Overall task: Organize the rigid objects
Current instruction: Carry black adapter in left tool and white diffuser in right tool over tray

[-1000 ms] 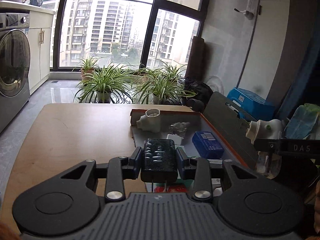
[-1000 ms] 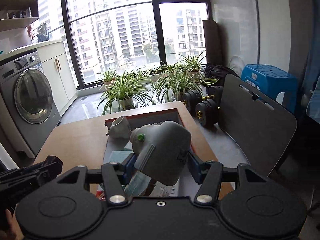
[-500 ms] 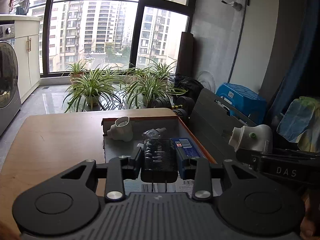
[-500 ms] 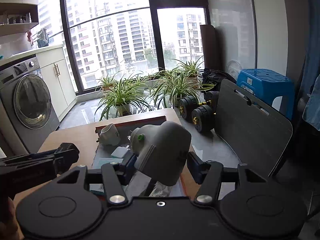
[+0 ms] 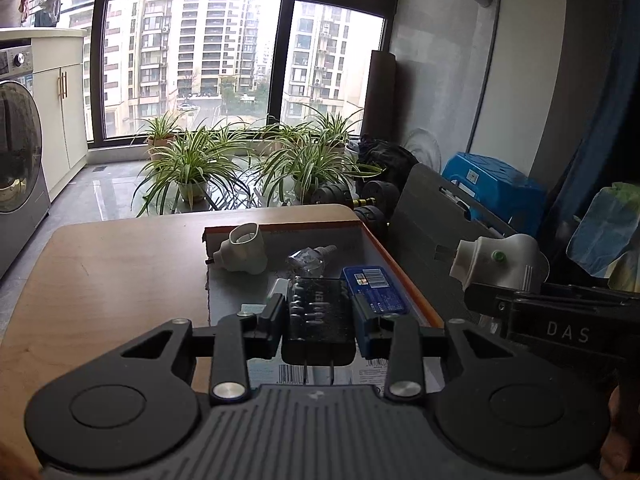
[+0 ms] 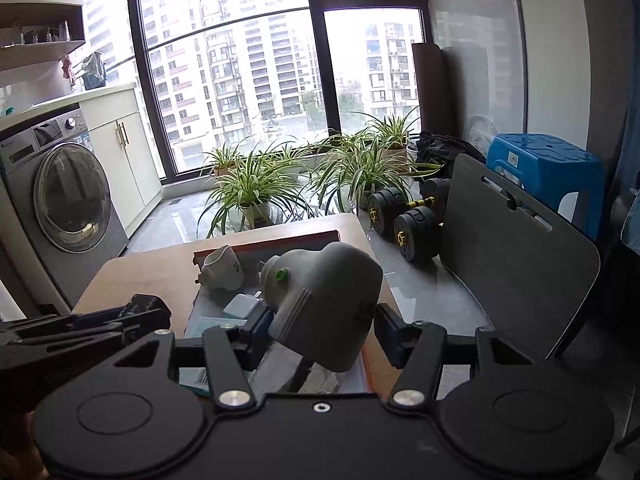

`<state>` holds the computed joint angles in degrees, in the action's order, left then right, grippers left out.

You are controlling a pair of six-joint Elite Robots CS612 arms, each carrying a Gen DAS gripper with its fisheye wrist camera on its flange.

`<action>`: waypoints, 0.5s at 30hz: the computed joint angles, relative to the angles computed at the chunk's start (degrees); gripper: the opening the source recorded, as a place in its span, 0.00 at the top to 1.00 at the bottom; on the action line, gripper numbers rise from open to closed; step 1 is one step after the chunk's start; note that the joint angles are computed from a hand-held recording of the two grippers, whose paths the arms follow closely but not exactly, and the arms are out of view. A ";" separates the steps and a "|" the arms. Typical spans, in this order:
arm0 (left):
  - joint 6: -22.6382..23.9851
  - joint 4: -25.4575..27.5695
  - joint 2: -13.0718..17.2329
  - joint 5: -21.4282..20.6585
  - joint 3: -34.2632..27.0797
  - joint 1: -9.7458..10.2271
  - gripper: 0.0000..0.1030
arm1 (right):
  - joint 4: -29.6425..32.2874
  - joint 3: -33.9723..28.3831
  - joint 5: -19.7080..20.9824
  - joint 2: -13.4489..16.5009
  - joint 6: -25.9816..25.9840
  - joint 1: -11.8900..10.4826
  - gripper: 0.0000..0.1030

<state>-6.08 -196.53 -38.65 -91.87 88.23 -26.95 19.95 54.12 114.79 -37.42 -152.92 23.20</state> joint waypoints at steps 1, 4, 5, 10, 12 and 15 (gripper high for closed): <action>-0.03 0.10 0.00 0.03 -0.02 0.00 0.65 | 0.00 -0.06 -0.02 0.03 -0.12 -0.04 0.36; -0.06 0.34 0.04 0.34 -0.14 -0.11 0.65 | -0.04 -0.11 -0.22 0.05 -0.03 -0.11 0.36; -0.11 0.41 0.03 0.32 -0.12 -0.13 0.65 | 0.09 -0.26 -0.30 0.13 -0.03 -0.17 0.36; -0.27 0.73 0.07 0.56 -0.15 -0.20 0.65 | 0.83 -1.15 -0.82 0.53 -0.29 -0.32 0.36; -0.38 0.95 0.12 0.82 -0.26 -0.27 0.65 | 1.23 -1.71 -1.05 0.81 -0.39 -0.38 0.36; -0.39 1.06 0.18 0.76 -0.37 -0.25 0.65 | 1.58 -2.32 -1.50 1.12 -0.73 -0.48 0.36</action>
